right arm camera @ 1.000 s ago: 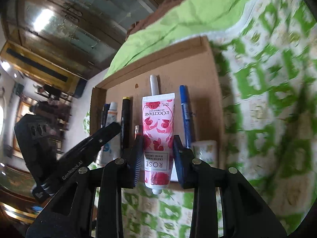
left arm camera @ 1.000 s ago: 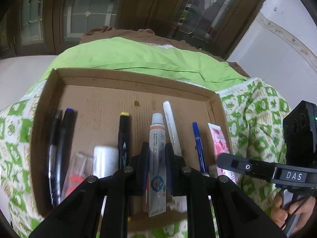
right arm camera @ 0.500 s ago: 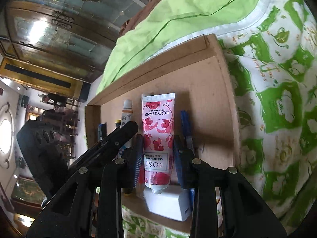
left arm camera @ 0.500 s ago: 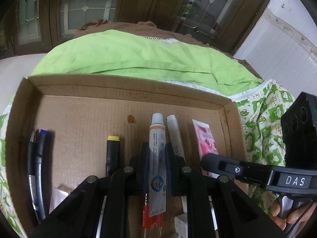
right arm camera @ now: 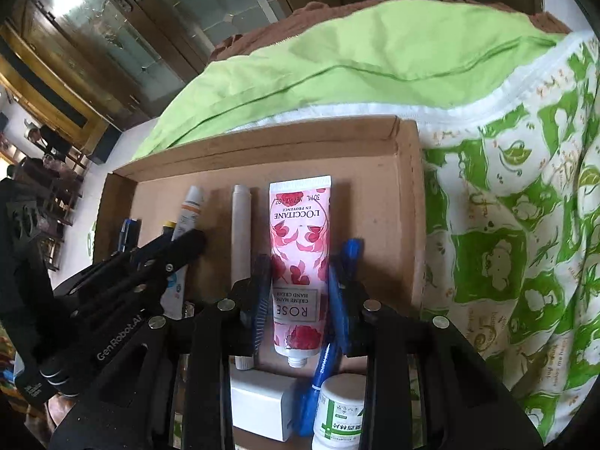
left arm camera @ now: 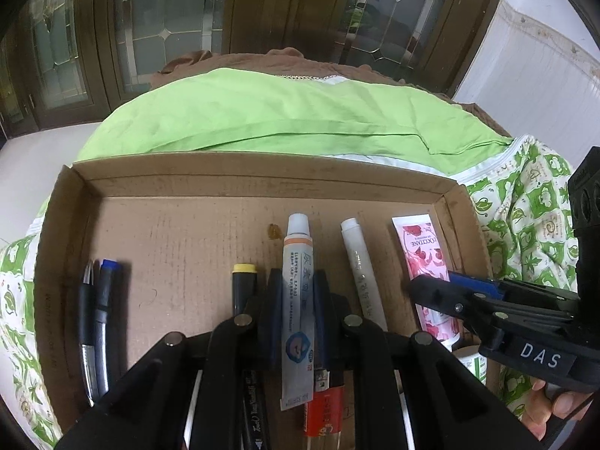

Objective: Organize rigid objects

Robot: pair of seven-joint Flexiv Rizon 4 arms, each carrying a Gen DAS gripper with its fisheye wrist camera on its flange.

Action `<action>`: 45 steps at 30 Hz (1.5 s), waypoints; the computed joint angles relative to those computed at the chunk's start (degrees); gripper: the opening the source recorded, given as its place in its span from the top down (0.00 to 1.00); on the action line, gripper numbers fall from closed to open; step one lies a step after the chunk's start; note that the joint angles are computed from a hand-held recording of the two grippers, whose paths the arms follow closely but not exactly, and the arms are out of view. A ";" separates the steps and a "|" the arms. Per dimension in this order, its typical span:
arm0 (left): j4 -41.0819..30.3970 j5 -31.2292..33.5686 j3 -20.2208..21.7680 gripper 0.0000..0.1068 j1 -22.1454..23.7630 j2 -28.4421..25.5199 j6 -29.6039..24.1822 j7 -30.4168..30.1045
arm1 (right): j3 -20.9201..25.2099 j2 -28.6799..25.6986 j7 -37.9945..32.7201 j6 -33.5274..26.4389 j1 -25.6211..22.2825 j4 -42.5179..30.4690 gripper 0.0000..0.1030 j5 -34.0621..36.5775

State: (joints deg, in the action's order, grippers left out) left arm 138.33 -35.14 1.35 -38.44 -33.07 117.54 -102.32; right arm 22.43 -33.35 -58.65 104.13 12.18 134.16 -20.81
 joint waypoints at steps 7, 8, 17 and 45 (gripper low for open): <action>-0.48 -0.71 0.61 0.87 -0.80 -0.30 -0.28 0.64 | -1.33 0.19 -0.35 1.81 1.23 0.57 0.72 0.27; -0.51 -0.97 0.68 0.87 -1.04 -0.33 -0.26 0.66 | -1.86 0.12 -0.34 2.22 2.02 0.51 0.72 0.52; -0.72 -2.78 1.14 0.86 -2.27 -0.38 -0.46 1.59 | -7.53 0.84 -1.52 4.44 9.47 0.90 0.71 3.73; -0.29 -50.52 -5.35 0.24 -24.34 3.26 16.79 29.19 | -11.77 7.53 -4.70 25.66 19.20 12.35 0.29 26.58</action>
